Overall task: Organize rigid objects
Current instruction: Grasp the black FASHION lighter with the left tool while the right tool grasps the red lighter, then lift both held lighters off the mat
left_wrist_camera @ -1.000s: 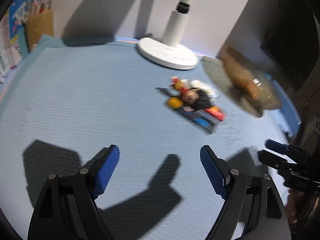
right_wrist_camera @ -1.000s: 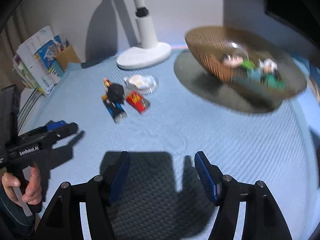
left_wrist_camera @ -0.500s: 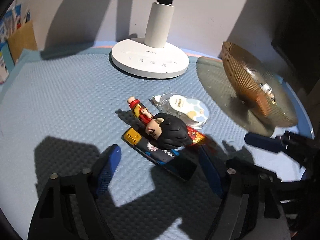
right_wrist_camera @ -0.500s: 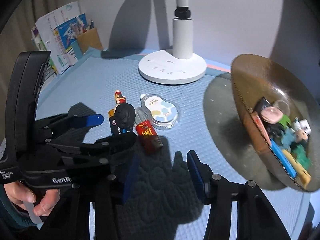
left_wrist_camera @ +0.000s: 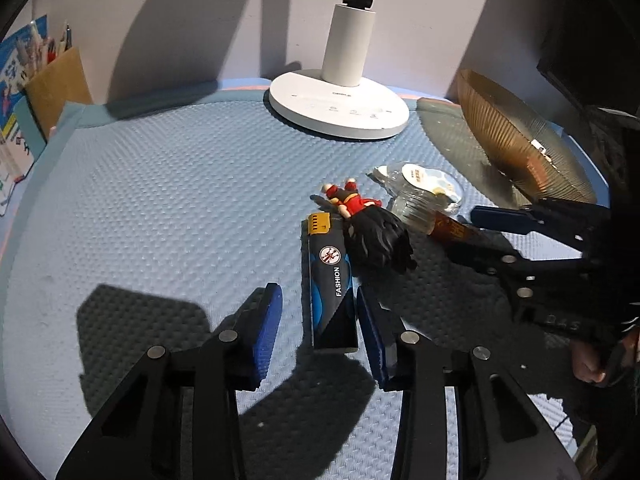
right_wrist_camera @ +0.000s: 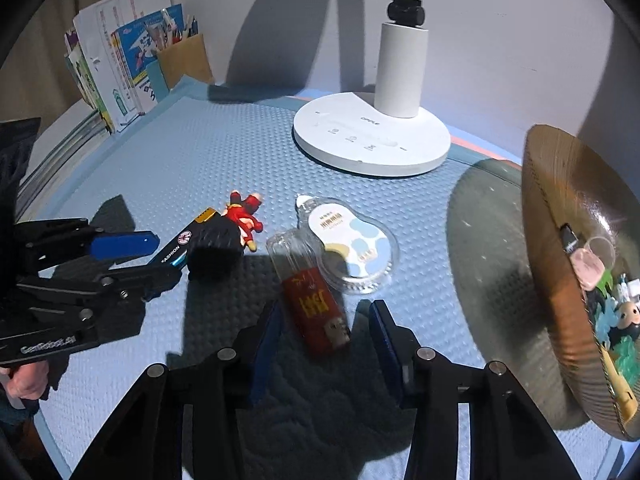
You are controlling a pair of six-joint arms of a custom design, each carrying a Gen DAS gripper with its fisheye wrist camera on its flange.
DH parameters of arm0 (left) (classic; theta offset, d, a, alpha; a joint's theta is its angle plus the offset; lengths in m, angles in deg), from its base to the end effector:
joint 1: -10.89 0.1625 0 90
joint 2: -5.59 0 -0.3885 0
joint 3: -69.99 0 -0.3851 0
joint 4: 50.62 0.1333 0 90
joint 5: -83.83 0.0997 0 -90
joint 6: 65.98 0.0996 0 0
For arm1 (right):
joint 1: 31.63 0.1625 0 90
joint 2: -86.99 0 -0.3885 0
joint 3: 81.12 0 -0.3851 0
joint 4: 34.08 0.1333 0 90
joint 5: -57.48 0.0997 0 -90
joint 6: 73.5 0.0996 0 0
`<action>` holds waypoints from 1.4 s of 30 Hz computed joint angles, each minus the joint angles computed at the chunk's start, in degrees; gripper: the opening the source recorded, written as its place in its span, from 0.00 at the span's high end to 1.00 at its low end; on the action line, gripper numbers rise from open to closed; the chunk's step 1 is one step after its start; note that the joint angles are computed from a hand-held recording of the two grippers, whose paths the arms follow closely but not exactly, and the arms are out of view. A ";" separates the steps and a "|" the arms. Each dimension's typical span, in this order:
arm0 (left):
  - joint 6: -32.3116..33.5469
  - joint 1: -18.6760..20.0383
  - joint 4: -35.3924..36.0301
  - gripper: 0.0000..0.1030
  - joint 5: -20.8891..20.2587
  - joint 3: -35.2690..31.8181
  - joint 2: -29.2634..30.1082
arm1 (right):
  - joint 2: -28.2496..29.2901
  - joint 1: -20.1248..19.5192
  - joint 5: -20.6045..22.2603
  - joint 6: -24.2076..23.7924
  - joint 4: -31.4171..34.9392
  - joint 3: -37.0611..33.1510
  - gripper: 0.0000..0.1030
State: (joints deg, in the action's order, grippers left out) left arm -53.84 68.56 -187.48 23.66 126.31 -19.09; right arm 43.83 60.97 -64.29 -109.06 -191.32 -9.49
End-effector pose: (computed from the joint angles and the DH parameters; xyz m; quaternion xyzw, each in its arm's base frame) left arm -0.2732 -0.7736 0.0655 0.3309 0.8995 -0.1707 0.2287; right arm 0.1149 -0.7482 0.2411 0.2107 -0.8871 0.2329 0.3381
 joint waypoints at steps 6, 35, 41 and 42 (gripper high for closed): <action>2.00 -0.86 -2.31 0.69 2.58 -1.85 2.68 | 1.69 1.27 -3.38 -2.37 -3.74 0.37 0.75; -0.17 -0.65 -9.93 0.67 -0.96 22.41 -13.04 | -9.69 3.14 -9.22 10.00 -11.97 22.55 0.73; 2.08 -1.12 -11.82 0.81 -2.25 23.31 -13.29 | -11.38 3.95 -5.77 8.58 -11.46 25.60 0.78; 2.29 -1.30 -12.37 0.81 -3.32 23.40 -13.57 | -12.31 3.74 -3.82 9.44 -10.88 26.16 0.78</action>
State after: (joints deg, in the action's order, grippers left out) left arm -51.55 67.26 -199.85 20.34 149.72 -32.67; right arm 31.51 64.71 -68.11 -99.62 -202.20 16.67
